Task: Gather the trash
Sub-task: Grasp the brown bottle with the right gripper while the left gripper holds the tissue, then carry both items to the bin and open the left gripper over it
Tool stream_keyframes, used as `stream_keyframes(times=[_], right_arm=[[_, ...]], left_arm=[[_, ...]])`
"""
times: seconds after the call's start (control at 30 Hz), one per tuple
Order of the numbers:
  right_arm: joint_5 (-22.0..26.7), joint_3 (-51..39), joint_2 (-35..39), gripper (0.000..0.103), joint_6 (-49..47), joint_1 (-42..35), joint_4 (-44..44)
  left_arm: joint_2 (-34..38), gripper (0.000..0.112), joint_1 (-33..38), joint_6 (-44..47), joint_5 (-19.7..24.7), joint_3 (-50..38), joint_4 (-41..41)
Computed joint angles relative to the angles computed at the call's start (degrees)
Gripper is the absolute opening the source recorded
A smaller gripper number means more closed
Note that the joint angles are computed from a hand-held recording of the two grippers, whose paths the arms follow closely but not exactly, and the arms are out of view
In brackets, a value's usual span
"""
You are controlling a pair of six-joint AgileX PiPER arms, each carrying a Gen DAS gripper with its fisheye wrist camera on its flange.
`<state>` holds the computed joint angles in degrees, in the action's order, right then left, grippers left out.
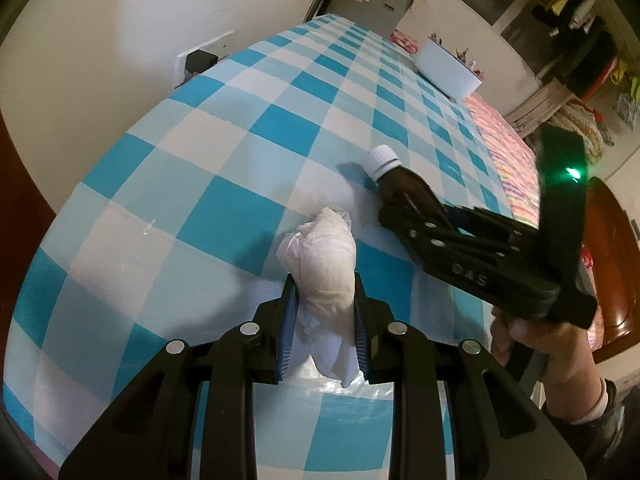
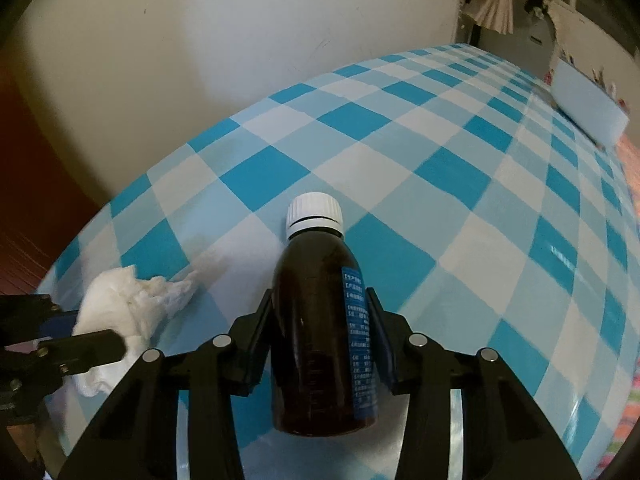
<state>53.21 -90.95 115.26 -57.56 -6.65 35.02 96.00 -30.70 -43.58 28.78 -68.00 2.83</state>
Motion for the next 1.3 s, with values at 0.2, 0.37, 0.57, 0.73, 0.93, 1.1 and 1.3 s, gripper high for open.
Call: stream_keyframes(times=[0.2,0.37,0.57,0.73,0.93,1.1,1.3], right_arm=[[1.7,6.7,-3.5,0.042,-6.2,-6.7,8.7],[3.6,11.2,-6.1,0.042,-9.9,-11.7,13.5],[5.2,16.9,-9.8,0.042,-14.3,-17.4,17.5],[7.9,20.7,-12.2,0.042,-17.7,-23.2,20.1],[9.9,23.8,-14.3,0.042,-21.7,-30.7,21.2],[11.8,24.5,-15.3,0.042,-24.1,-36.1,21.4],[14.8,25.7,-16.9,0.042,-28.6,-43.8,22.4]], left_arm=[[1.3,0.025,-3.1,-4.2,2.0,-2.8,5.3],[3.0,0.025,-4.6,-5.3,3.0,-4.5,7.1],[3.7,0.025,-6.6,-6.4,4.4,-6.3,9.0],[4.6,0.025,-9.3,-7.8,6.0,-8.5,10.9],[6.9,0.025,-12.5,-8.8,8.2,-12.8,12.5],[9.6,0.025,-15.6,-8.8,10.0,-17.4,12.7],[11.6,0.025,-18.8,-7.2,10.3,-21.3,11.1]])
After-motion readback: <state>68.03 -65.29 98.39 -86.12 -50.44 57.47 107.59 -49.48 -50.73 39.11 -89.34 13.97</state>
